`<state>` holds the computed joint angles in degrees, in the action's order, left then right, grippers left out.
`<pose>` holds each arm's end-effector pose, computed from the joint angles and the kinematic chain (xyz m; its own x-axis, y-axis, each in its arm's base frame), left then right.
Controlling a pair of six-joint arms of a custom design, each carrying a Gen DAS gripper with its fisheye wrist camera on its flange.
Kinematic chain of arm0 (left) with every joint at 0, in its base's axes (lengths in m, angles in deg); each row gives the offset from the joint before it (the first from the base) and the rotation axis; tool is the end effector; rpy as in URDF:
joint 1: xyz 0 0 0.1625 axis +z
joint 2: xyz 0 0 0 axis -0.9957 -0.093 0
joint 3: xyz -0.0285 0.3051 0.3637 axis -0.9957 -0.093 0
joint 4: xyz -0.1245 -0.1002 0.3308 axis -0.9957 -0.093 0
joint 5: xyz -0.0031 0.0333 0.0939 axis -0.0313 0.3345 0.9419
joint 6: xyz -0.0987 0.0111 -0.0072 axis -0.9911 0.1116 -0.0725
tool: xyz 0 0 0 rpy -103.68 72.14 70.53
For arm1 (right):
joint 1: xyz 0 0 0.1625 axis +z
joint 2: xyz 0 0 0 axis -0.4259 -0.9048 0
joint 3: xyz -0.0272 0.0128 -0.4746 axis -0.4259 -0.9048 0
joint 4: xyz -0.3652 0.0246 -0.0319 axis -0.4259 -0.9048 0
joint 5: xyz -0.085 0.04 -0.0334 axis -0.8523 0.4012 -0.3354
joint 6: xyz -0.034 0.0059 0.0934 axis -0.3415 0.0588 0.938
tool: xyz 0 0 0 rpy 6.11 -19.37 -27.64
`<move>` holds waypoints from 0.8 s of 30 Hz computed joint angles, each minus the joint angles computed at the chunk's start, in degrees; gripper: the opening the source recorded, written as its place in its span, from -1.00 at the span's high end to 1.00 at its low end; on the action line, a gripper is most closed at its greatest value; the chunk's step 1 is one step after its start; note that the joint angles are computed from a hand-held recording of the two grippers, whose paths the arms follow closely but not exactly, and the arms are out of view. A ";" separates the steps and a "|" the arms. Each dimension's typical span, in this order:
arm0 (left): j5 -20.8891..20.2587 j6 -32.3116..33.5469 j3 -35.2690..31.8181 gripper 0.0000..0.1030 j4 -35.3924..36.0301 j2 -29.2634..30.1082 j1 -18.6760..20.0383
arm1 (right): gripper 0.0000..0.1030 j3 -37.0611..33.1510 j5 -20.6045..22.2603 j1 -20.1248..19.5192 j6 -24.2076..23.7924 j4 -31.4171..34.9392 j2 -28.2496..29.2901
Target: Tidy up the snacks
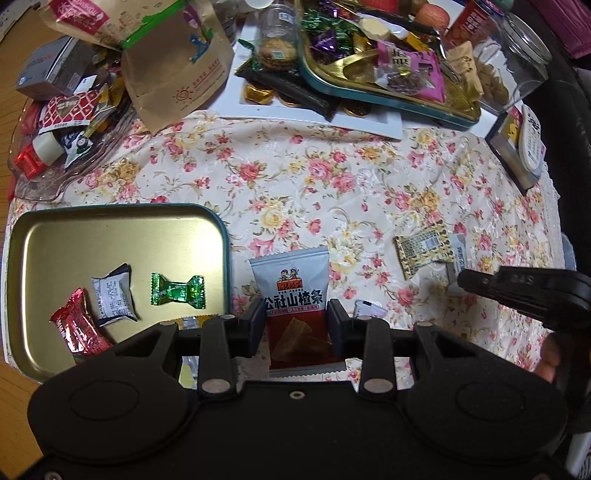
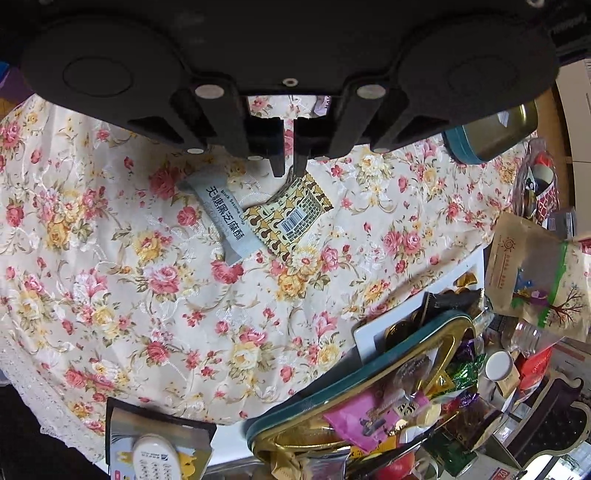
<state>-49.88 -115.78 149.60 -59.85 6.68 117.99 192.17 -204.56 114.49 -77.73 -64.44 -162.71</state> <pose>-0.4121 -0.4858 0.0977 -0.8117 -0.0420 -0.5825 0.0680 0.9838 -0.1657 0.0773 -0.5135 0.3724 -0.8504 0.3076 0.4268 0.1616 0.9248 -0.3444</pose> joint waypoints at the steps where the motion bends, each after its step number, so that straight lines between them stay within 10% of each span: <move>1: 0.11 -0.44 0.11 0.14 0.17 -0.16 0.12 | 0.87 -0.01 0.05 0.11 -0.12 0.18 -0.15; 7: 0.66 -2.66 0.43 0.14 1.22 -0.64 0.54 | 0.68 -0.35 0.91 0.02 0.72 1.37 -0.82; 12: 0.54 -2.13 0.66 0.14 0.99 -0.72 0.25 | 0.30 -0.41 -2.58 -0.52 7.96 -1.82 2.80; 24: 2.20 -1.59 1.65 0.14 -0.44 -2.22 -1.11 | 0.12 -0.61 -9.39 -1.05 24.41 -12.44 11.38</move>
<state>-47.68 -117.37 151.25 -60.29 4.46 116.87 191.56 -213.96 113.44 -53.33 -76.88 -151.33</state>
